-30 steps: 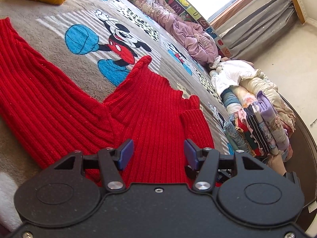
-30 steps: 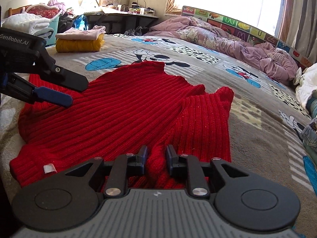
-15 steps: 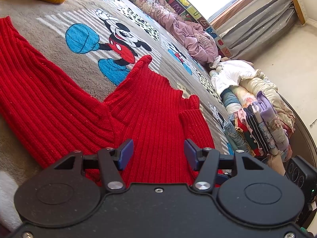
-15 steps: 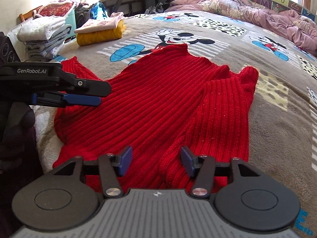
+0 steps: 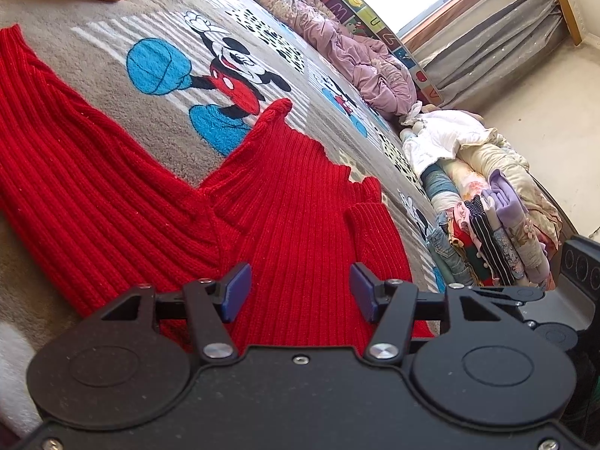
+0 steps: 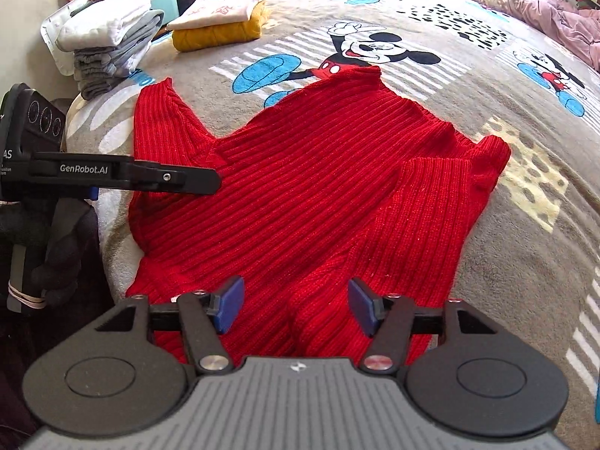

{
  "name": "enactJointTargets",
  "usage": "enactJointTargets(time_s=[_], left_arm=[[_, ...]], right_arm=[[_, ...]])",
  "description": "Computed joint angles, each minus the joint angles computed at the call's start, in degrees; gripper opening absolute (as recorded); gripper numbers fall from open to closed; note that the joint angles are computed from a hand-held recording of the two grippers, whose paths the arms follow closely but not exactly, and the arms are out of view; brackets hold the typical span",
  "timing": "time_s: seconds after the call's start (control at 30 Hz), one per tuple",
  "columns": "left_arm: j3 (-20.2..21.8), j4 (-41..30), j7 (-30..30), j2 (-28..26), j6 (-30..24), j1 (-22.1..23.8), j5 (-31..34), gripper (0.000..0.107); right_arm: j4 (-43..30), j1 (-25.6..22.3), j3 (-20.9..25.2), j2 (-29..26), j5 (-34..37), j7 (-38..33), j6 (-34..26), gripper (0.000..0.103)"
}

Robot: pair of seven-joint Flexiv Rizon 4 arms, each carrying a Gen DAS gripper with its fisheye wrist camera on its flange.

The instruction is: Fold clothes

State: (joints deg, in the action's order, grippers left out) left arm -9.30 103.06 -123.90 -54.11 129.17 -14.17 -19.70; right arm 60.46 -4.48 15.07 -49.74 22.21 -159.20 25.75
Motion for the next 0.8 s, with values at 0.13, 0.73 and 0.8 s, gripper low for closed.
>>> enactJointTargets(time_s=[0.13, 0.73, 0.8], left_arm=[[0.09, -0.10, 0.19, -0.06, -0.34, -0.07, 0.00, 0.058], [-0.17, -0.85, 0.41, -0.58, -1.12, 0.58, 1.01, 0.058], [-0.12, -0.90, 0.50, -0.62, -1.27, 0.53, 0.96, 0.058]], right_arm=[[-6.86, 1.56, -0.85, -3.09, -2.22, 2.24, -5.04, 0.062], [-27.06, 5.06, -1.21, -17.23, -1.37, 15.46, 4.48, 0.066], [-29.70, 5.12, -0.92, -19.26, -1.14, 17.64, 4.30, 0.065]])
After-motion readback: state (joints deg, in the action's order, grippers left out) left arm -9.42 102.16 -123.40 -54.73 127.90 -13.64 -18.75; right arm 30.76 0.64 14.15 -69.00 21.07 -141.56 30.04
